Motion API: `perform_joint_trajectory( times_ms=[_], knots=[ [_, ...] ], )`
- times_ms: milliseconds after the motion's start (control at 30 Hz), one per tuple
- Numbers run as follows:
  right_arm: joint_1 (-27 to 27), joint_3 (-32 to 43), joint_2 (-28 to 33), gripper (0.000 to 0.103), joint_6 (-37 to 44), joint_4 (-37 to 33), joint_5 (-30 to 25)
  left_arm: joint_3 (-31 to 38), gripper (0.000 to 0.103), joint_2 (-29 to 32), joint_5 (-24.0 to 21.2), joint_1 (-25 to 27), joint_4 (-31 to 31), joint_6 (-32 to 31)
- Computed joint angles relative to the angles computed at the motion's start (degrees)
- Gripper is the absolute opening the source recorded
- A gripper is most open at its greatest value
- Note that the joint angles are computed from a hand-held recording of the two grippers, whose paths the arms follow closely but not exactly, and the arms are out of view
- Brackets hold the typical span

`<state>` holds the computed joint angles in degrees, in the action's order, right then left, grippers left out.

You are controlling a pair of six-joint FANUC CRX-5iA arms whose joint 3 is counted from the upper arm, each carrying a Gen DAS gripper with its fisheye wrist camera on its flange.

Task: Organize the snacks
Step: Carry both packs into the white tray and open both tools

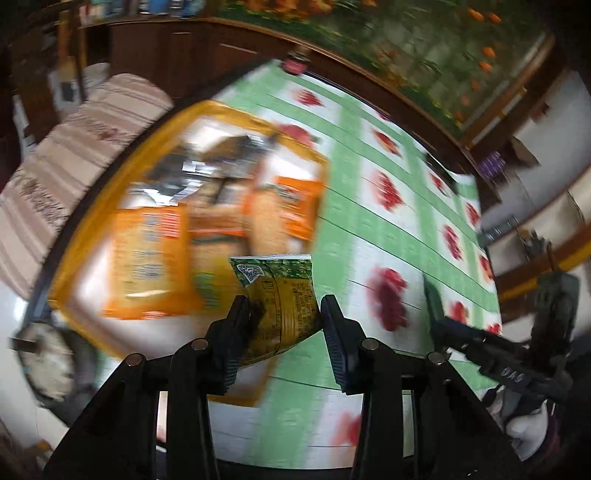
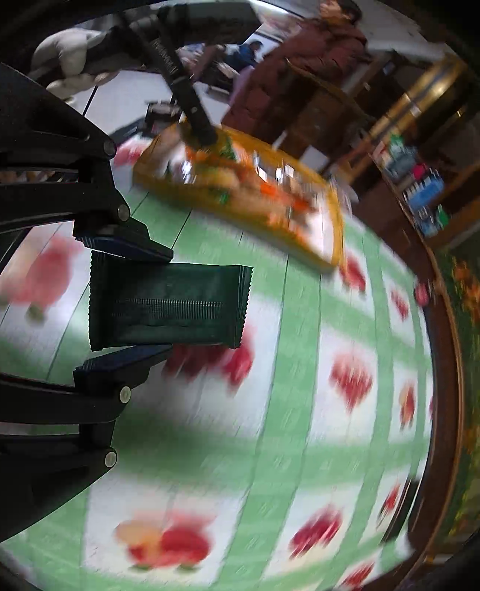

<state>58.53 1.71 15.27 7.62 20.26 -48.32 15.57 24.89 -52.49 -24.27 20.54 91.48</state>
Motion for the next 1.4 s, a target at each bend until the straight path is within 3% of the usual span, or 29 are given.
perform_joint_trajectory(
  times_ms=[200,400,600,667,867,1033,1133,1200,1233,1400],
  knots=[
    [-2.53,17.32,11.01,0.045,11.78,-6.67,-1.13,1.01,0.038,1.19,-2.08,2.45,-1.37,-0.45],
    [-4.23,40.34,25.79,0.045,19.70,-10.23,-10.33,4.57,0.038,4.38,-5.64,4.30,-0.03,-5.25],
    [-5.40,63.86,40.20,0.048,22.44,-11.01,-22.80,6.50,0.048,6.27,-7.96,6.31,4.72,-10.98],
    [-6.04,66.29,41.51,0.049,21.68,-11.99,-23.67,6.69,0.049,6.56,-8.37,6.82,6.61,-12.31],
    [-5.40,60.17,37.35,0.050,17.12,-10.35,-21.14,7.53,0.050,6.32,-8.19,6.93,9.04,-15.26],
    [-3.70,48.71,29.97,0.052,11.06,-6.13,-16.50,6.67,0.051,2.67,-3.96,4.64,4.41,-14.23],
    [-2.14,39.20,24.28,0.053,6.05,-2.26,-12.20,6.62,0.061,-0.77,-1.43,2.14,-3.66,-9.64],
    [-0.80,32.50,20.36,0.055,2.30,1.14,-9.80,7.59,0.070,-3.11,-1.18,-0.22,-12.32,-2.79],
    [-0.11,29.44,18.56,0.056,0.36,2.58,-8.94,8.19,0.079,-3.81,-1.56,-1.18,-15.41,0.09],
    [3.30,17.07,10.66,0.058,-6.75,6.34,-7.19,8.73,0.082,-7.70,-2.90,-6.46,-27.24,10.63]
  ],
)
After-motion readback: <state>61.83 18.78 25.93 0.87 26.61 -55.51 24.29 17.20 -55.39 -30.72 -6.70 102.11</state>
